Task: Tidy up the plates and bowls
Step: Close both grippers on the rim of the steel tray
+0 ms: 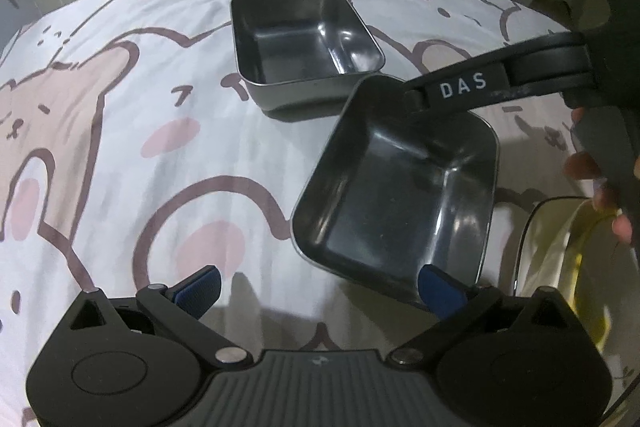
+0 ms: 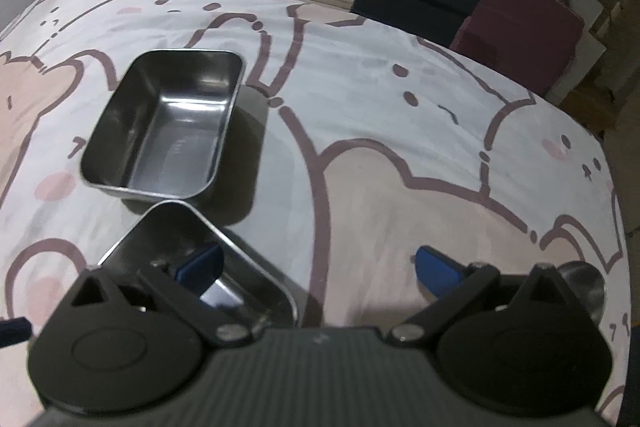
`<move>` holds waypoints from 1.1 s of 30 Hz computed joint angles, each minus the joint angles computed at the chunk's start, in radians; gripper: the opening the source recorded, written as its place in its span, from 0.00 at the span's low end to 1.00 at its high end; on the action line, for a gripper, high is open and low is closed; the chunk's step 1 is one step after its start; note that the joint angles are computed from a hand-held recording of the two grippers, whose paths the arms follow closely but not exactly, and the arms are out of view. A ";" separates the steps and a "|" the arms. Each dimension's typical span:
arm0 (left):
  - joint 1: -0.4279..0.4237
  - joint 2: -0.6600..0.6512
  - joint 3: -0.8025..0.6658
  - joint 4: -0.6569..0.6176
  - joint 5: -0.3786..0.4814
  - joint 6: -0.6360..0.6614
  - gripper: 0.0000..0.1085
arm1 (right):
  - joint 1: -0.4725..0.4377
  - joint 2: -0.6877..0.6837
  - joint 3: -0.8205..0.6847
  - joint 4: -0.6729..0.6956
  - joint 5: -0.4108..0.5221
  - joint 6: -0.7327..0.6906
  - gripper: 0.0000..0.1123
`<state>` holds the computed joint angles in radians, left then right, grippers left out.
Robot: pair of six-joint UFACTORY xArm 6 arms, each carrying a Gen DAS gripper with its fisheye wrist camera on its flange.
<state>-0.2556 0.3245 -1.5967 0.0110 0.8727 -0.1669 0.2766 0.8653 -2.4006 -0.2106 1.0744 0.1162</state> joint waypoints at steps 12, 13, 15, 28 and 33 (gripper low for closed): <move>0.032 -0.015 0.023 0.060 -0.029 0.056 0.95 | -0.035 -0.095 0.137 0.032 0.008 -0.021 0.91; 0.034 -0.015 0.024 0.063 -0.033 0.061 0.95 | -0.040 -0.099 0.137 0.049 0.023 -0.024 0.91; 0.037 -0.015 0.025 0.071 -0.039 0.067 0.95 | -0.052 -0.117 0.160 0.078 0.031 -0.038 0.90; 0.059 0.000 -0.011 -0.047 -0.008 0.134 0.69 | -0.080 -0.219 0.300 0.286 0.035 -0.184 0.39; 0.055 0.008 -0.026 -0.122 0.008 0.173 0.32 | -0.051 -0.260 0.371 0.292 -0.009 -0.236 0.04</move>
